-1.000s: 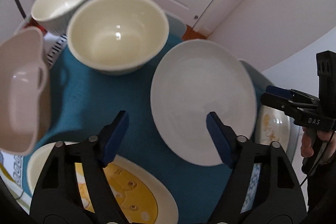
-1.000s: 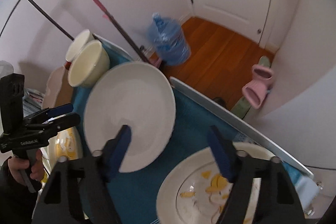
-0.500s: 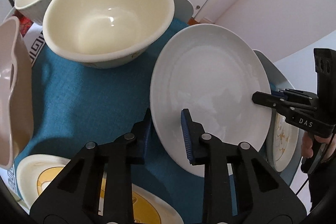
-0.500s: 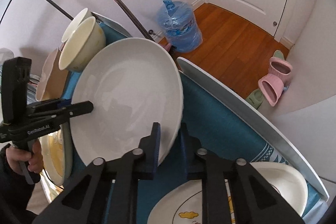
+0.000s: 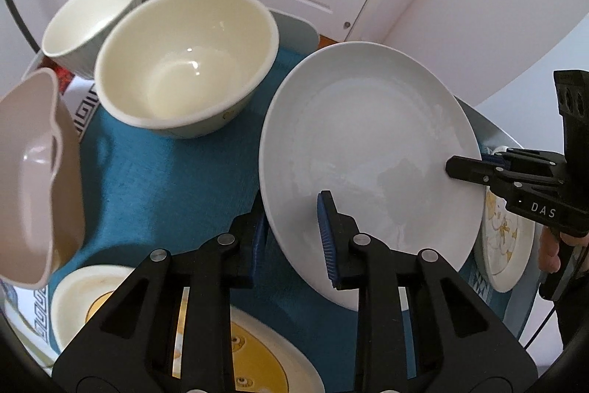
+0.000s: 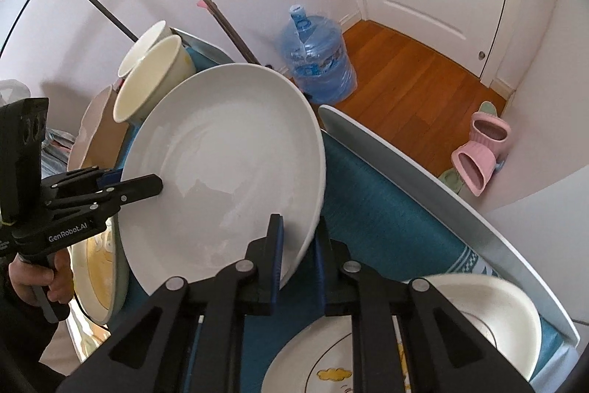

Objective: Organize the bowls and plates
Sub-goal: 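Carry the white plate with both grippers and lower it onto the yellow plate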

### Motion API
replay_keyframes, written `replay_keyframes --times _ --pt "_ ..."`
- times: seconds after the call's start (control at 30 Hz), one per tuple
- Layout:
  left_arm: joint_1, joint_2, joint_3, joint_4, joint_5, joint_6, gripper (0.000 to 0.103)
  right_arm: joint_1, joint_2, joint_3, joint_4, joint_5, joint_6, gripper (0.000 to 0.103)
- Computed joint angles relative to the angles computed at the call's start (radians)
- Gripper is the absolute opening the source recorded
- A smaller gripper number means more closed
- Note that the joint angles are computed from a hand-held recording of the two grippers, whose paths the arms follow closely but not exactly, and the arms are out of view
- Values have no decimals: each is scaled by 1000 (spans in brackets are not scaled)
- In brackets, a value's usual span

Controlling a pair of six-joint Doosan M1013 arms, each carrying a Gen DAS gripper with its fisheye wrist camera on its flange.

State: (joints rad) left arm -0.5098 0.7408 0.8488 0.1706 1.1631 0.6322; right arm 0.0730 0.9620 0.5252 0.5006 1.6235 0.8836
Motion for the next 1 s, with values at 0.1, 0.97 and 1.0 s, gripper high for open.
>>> replay_keyframes --times 0.1,0.97,1.0 --pt "-7 -25 20 21 -14 -11 23 -4 -33 41 9 -24 -15 14" --pt "18 -387 524 -170 -209 258 23 94 -489 723 -62 -394 223 14" --pt "26 -391 539 -198 -216 290 23 102 -499 746 -72 -416 253 14"
